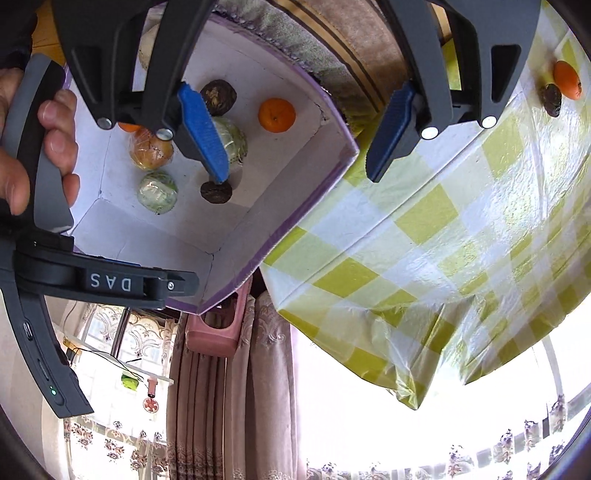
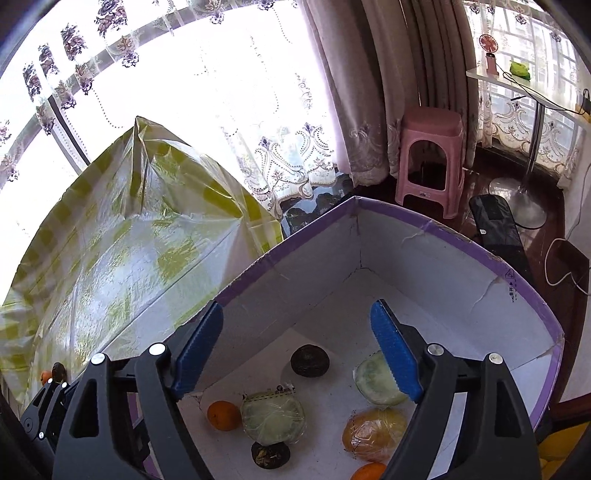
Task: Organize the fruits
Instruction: 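Move both tools back to the orange and dark date on the table, then grasp the orange with the left tool while the right tool grasps the dark date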
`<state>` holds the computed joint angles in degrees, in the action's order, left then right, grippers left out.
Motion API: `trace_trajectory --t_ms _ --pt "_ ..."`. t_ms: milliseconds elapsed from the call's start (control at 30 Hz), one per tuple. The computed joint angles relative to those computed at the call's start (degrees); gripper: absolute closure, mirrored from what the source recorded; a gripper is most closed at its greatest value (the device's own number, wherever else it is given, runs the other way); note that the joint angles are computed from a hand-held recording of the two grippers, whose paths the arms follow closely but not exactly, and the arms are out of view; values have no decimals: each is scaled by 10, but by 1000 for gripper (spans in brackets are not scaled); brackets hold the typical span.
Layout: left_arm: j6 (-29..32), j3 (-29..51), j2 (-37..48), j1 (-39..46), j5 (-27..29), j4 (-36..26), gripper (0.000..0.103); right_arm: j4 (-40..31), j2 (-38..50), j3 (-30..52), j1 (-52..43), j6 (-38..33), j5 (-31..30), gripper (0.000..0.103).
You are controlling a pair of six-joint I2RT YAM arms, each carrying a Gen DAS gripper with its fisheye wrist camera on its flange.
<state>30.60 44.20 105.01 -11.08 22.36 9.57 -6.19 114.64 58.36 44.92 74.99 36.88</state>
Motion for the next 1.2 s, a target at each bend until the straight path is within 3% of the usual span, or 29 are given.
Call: trace_trajectory --t_ms 267,667,1033,1200 --pt "10 15 -25 142 68 -36 26 17 45 91 38 -67 -18 23" --pt "8 149 41 343 146 -130 26 -64 193 355 91 -165 -57 23" --pt "-6 314 153 408 157 -242 27 -164 354 632 110 -237 -102 23" --pt "-10 381 204 403 130 -290 37 -260 460 829 114 -262 -111 23"
